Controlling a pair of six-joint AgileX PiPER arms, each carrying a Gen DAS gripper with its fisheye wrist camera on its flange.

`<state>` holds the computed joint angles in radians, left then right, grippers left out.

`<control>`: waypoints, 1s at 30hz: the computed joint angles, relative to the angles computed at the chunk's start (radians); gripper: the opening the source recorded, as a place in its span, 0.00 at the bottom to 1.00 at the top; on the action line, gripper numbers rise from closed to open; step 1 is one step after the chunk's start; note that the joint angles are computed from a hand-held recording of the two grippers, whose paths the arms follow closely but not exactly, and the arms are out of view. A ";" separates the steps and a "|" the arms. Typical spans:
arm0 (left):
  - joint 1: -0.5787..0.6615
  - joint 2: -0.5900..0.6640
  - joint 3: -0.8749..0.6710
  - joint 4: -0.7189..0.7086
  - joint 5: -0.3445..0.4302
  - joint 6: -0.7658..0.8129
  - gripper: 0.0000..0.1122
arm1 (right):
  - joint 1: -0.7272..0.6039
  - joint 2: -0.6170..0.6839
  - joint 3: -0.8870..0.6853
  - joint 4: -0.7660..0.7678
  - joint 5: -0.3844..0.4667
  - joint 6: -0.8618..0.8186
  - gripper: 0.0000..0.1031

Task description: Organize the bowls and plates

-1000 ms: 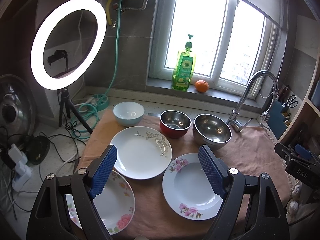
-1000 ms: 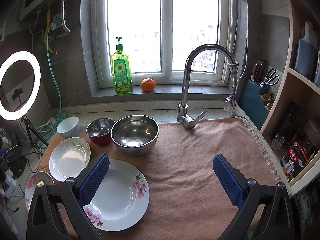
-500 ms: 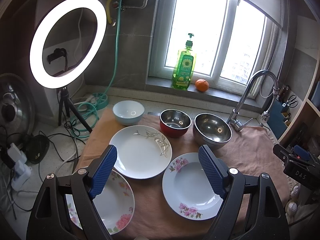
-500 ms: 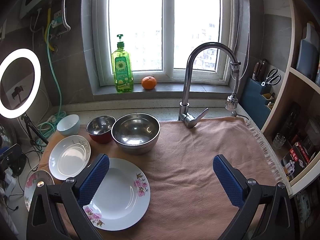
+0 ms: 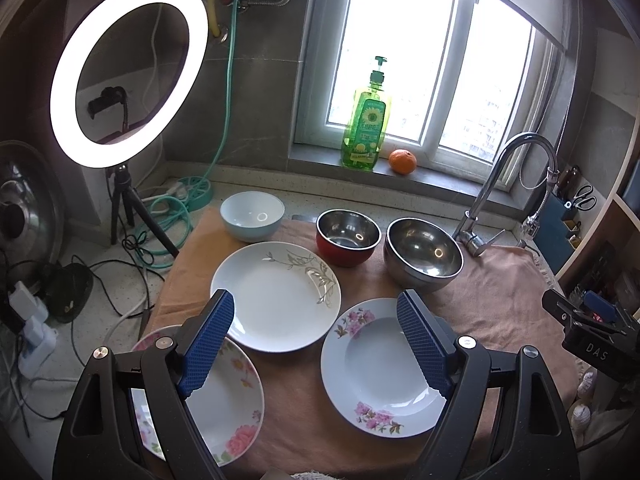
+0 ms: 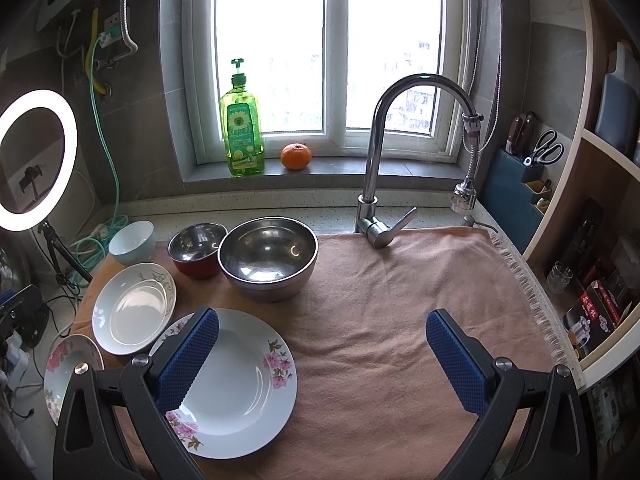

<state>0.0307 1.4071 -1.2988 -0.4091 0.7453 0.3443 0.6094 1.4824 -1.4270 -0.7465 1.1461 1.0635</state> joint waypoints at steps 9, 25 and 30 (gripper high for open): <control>0.003 0.022 -0.004 0.001 0.014 -0.006 0.75 | -0.059 0.001 0.014 0.075 -0.054 -0.044 0.99; 0.030 0.104 -0.009 -0.034 0.090 -0.020 0.73 | -0.156 0.002 0.083 0.127 -0.176 -0.106 0.99; 0.036 0.128 -0.010 -0.043 0.106 -0.023 0.73 | -0.183 0.015 0.091 0.159 -0.217 -0.151 0.99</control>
